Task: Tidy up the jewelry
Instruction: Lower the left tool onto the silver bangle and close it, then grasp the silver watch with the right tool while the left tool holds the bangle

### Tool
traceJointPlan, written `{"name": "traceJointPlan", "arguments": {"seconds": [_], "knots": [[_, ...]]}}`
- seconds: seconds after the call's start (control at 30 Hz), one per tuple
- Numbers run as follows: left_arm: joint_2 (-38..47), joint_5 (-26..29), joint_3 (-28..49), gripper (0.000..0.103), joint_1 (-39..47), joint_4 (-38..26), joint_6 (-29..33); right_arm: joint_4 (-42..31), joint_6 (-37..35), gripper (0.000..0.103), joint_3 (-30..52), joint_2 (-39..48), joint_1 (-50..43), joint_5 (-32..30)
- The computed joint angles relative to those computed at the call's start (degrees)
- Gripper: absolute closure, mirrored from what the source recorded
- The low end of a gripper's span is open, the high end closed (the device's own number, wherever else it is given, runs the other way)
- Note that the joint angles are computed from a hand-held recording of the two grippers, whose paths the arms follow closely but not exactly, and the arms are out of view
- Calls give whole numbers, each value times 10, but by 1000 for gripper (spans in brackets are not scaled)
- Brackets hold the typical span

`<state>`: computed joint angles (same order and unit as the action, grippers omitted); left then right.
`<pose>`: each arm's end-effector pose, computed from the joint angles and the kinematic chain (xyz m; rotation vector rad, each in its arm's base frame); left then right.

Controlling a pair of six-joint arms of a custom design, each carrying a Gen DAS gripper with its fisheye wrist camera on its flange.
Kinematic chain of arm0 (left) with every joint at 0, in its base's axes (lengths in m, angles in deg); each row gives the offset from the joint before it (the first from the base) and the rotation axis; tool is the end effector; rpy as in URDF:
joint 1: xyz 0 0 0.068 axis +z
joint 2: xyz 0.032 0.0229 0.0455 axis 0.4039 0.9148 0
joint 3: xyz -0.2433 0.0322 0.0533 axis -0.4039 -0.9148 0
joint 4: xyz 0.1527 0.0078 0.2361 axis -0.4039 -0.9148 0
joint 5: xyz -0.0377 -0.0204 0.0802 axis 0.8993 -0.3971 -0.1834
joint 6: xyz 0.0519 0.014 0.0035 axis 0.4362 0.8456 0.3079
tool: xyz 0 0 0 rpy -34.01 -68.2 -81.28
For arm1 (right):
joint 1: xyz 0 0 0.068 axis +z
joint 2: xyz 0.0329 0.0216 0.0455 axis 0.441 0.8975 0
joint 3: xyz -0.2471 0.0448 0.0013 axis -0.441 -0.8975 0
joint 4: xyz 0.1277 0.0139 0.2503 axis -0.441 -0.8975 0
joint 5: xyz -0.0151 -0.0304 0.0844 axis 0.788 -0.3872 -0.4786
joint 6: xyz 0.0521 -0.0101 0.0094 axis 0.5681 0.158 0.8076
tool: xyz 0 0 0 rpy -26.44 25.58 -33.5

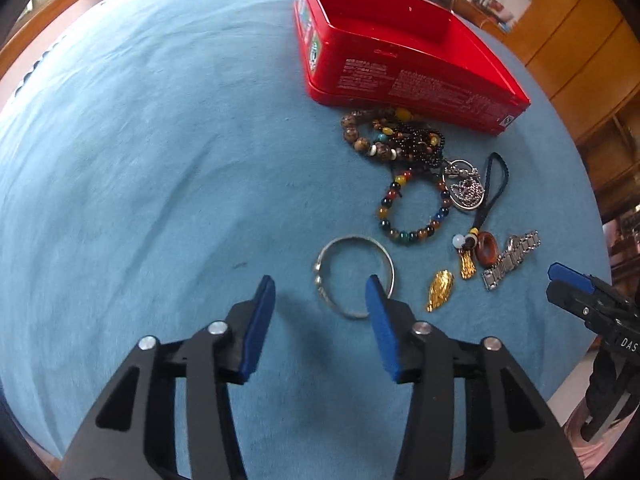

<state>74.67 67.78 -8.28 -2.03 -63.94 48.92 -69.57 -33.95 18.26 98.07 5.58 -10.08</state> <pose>0.2731 -0.1296 0.1471 -0.3496 2.7434 -0.2173 0.3106 -0.0959 0.1862 -0.5022 2.6898 0.6748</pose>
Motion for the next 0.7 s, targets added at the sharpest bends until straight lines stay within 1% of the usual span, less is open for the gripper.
{"name": "traceJointPlan", "arguments": {"seconds": [0.03,0.07,0.1,0.13,0.23,0.4,0.6,0.7], "knots": [[17,0,14,63,0,-3,6,0,0,44,2,2,3,2],[28,1,24,70,0,-6,11,2,0,44,3,5,5,4],[35,3,30,72,0,-8,15,3,-1,46,3,6,7,5],[45,5,38,72,0,-9,21,4,-2,49,4,8,9,7],[72,2,60,80,-5,-9,29,3,3,50,17,21,15,10],[98,-6,78,101,-5,-8,34,-2,20,51,46,48,25,11],[89,-4,69,101,-2,0,44,-52,36,53,99,102,34,20],[87,-3,65,101,-1,9,42,-55,55,54,111,116,37,29]]}}
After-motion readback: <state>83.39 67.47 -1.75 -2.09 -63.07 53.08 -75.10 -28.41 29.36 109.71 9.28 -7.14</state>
